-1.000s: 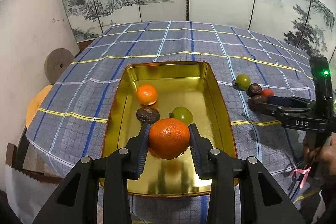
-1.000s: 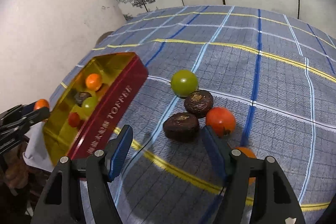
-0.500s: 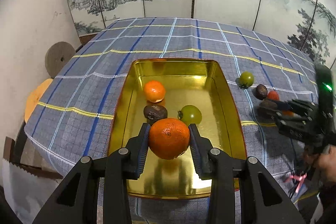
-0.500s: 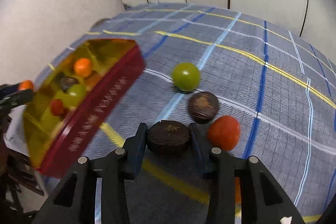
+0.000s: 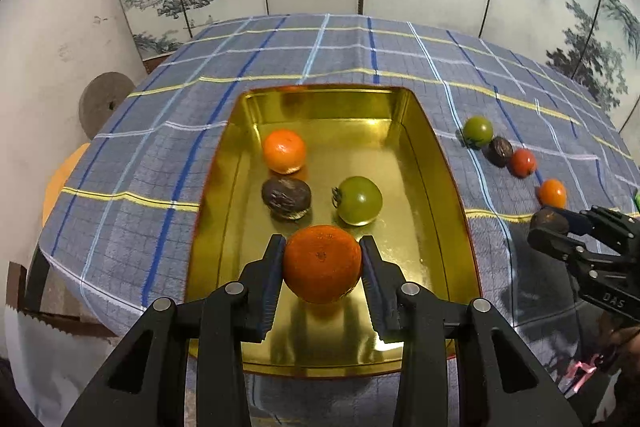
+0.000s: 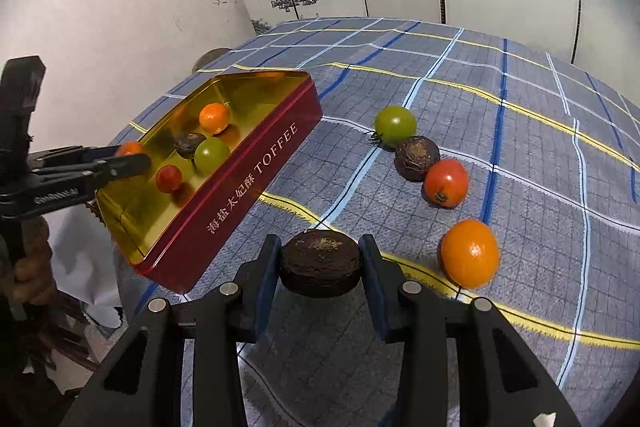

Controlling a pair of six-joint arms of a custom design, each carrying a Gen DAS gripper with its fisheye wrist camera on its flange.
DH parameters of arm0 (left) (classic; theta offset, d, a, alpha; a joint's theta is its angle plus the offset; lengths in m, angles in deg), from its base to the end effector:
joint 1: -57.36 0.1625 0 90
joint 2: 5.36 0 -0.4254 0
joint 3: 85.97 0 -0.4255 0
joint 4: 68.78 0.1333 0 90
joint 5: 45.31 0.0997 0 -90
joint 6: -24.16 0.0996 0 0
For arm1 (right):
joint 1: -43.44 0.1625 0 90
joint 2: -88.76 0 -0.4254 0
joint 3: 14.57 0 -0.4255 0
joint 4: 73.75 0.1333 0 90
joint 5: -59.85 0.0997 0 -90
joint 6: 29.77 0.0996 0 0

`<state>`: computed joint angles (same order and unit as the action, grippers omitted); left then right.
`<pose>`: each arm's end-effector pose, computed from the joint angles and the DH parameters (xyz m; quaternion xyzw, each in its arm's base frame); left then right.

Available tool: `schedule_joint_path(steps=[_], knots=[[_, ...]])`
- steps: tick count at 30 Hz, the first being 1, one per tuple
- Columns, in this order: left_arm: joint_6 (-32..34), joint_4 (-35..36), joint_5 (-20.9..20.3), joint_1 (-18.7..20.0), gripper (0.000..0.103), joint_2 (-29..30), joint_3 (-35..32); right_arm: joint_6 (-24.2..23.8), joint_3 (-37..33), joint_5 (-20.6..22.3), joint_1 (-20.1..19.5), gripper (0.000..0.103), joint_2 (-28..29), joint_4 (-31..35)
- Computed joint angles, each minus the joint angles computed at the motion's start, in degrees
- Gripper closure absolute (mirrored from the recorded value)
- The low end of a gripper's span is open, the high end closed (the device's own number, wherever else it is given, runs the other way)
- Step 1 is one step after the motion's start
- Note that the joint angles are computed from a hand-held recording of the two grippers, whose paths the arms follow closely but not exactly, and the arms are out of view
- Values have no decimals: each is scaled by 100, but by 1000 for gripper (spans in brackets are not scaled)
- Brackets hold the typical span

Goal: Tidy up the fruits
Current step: 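Lower the mandarin into the tray and open the left gripper, then carry the dark brown fruit into the gold tray and open the right gripper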

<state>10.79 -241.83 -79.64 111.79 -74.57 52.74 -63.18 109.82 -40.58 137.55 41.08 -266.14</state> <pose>-0.0632 -0.4590 0.1304 0.1150 0.8723 -0.2870 0.3788 0.1520 -0.5069 0.0179 0.2931 -0.9259 0.1917 0.1417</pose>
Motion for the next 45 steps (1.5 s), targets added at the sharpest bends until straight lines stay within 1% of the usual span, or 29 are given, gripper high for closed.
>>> schedule_joint_path(steps=[7, 18, 20, 21, 22, 24, 25, 27, 33, 36, 41, 45], knots=[[136, -203, -10, 51, 64, 205, -64, 43, 104, 63, -7, 66, -103, -16], [217, -58, -97, 86, 63, 356, -130, 105, 138, 103, 57, 66, -157, -3], [216, 11, -118, 89, 60, 353, -143, 93, 140, 100, 104, 66, -183, -2], [237, -50, -93, 72, 52, 363, -127, 83, 138, 97, 139, 66, -194, -11], [288, -198, -37, 38, 41, 384, -92, 80, 132, 101, 160, 66, -205, -3], [448, -567, 35, -40, 31, 418, -10, 82, 122, 107, 217, 66, -222, 1], [514, -692, 44, -66, 30, 421, 19, 79, 118, 106, 245, 66, -229, -1], [624, -847, 87, -121, 28, 429, 57, 78, 96, 100, 302, 66, -234, 4], [597, -825, 218, -165, 28, 407, 85, 47, -97, 133, 468, 66, -201, 129], [536, -847, 188, -154, 28, 310, 142, -8, -279, 216, 566, 66, -139, 214], [463, -813, 264, -131, 28, 224, 180, -7, -762, 337, 692, 66, 105, 550], [429, -834, 309, -131, 28, 142, 235, 98, -1250, 459, 726, 66, 395, 984]])
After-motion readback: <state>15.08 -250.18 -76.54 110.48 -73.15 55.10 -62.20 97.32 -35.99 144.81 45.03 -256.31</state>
